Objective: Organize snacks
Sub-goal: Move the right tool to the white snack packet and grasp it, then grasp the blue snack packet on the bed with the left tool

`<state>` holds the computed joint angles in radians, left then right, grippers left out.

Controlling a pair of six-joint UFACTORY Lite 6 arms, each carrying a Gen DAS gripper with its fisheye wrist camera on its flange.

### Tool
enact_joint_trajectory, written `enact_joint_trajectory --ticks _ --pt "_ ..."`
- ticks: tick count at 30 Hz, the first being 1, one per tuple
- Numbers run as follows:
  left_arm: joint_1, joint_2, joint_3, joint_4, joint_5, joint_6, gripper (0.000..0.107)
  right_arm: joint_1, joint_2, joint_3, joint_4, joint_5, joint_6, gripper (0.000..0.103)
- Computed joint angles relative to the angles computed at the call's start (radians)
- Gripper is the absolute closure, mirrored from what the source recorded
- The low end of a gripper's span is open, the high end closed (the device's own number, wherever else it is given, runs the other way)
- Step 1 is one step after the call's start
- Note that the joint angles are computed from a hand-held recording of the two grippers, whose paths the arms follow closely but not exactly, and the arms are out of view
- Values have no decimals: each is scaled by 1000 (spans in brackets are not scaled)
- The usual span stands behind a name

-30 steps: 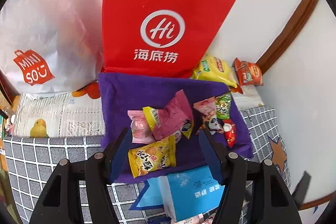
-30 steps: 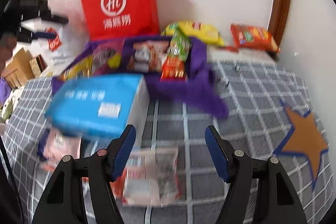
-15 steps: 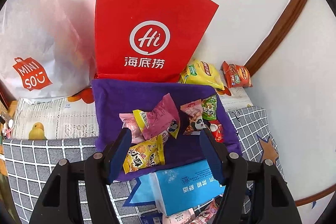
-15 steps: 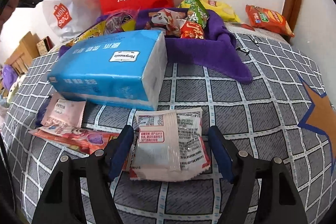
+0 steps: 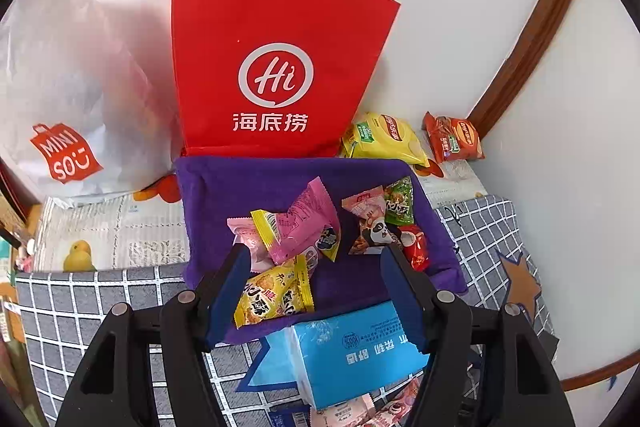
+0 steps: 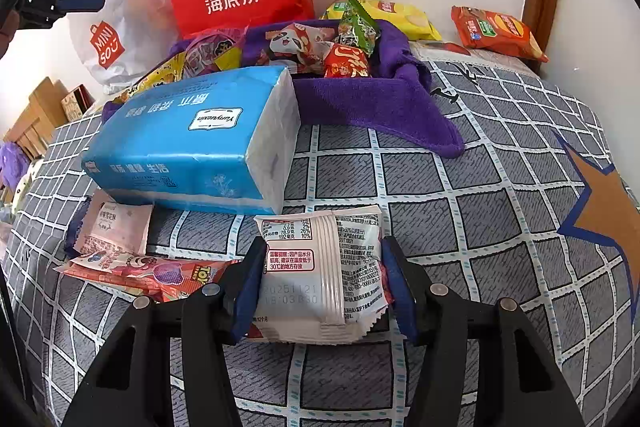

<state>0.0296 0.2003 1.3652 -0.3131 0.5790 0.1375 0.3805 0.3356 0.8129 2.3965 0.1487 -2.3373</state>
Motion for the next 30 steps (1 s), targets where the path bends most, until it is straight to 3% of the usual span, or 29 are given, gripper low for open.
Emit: enact_joint_trajectory --ticks 2,6,13,21,28,30 --pt "-10 -35 -29 2 -17 -2 42 5 -6 -4 26 -6 -21 47" --pt "-38 -72 -65 72 -21 -77 42 35 -6 2 264 -42 -253 47" --pt "-36 -256 -343 217 -84 -180 42 4 -13 -11 32 -5 -23 47" --pt "55 -481 -771 221 -187 -147 42 3 -12 -10 59 -7 -41 46" --pt "115 -505 -951 -164 -279 233 44 20 -8 -4 175 -27 -162 45" --pt "82 -519 -965 -198 -301 252 44 19 -8 -5 165 -25 -152 44"
